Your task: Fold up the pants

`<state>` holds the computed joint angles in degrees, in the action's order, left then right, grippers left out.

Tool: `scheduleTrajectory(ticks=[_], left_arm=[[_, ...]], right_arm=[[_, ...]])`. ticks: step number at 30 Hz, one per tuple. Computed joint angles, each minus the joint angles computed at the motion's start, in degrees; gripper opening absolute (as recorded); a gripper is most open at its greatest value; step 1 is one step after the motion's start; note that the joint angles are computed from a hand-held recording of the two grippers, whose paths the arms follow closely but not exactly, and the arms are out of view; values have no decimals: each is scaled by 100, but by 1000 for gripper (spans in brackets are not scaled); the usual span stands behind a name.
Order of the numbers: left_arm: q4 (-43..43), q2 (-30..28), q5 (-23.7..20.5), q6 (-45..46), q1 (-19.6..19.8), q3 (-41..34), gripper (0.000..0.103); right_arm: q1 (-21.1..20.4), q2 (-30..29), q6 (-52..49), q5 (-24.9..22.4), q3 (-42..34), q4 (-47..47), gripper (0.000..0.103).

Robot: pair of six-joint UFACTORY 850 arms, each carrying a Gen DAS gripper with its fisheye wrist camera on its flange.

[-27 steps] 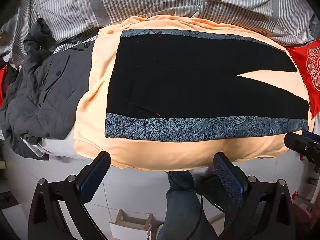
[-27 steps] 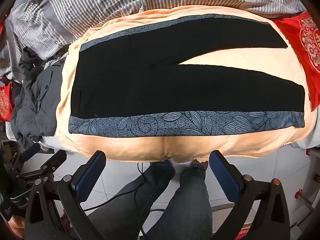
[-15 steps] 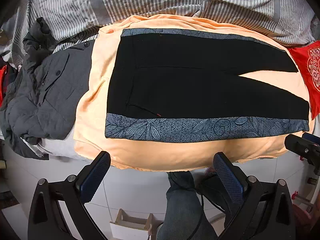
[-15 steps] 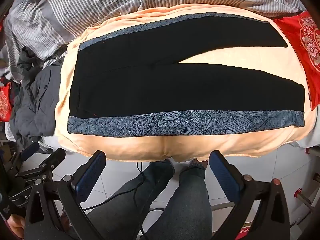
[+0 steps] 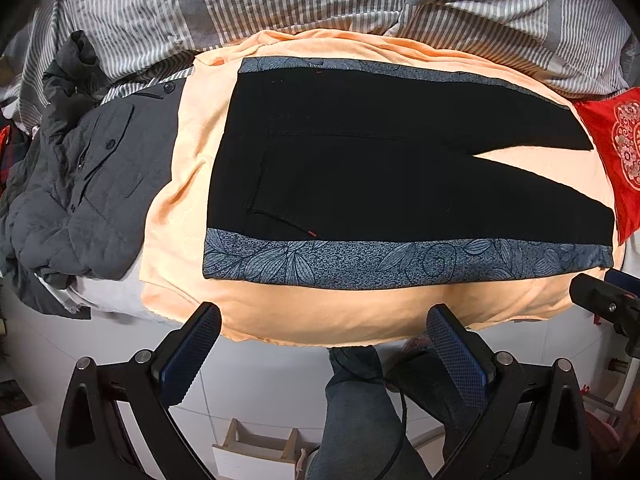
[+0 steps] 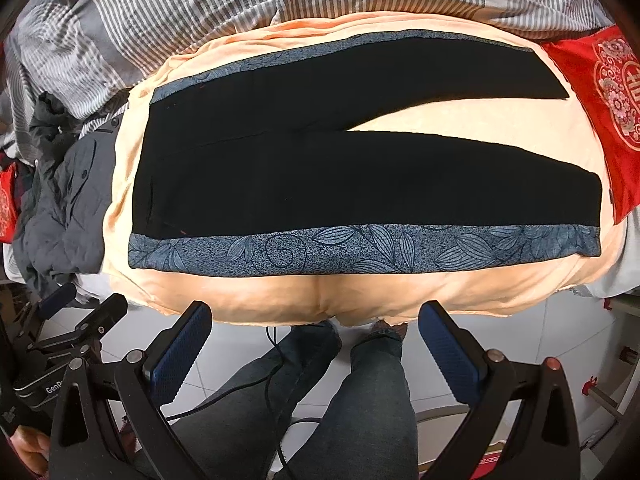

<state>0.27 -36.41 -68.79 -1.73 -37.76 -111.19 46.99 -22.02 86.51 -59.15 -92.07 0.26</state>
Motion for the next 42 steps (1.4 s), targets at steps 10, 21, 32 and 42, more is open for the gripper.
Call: scheduleTrajectory(ticks=[10, 21, 32, 42], left_arm=[[-89, -107, 3, -55, 48, -107, 103], [-152, -221, -65, -24, 74, -196, 103], [-460, -395, -166, -126, 186, -249, 103], [-1084, -570, 190, -565, 554, 175, 103]], right_arm=[[-37, -169, -146, -304, -227, 104, 103], [-94, -73, -107, -79, -43, 206, 103], [-131, 175, 232, 311, 393, 212, 103], [-99, 647, 1072, 3014, 1989, 539, 103]])
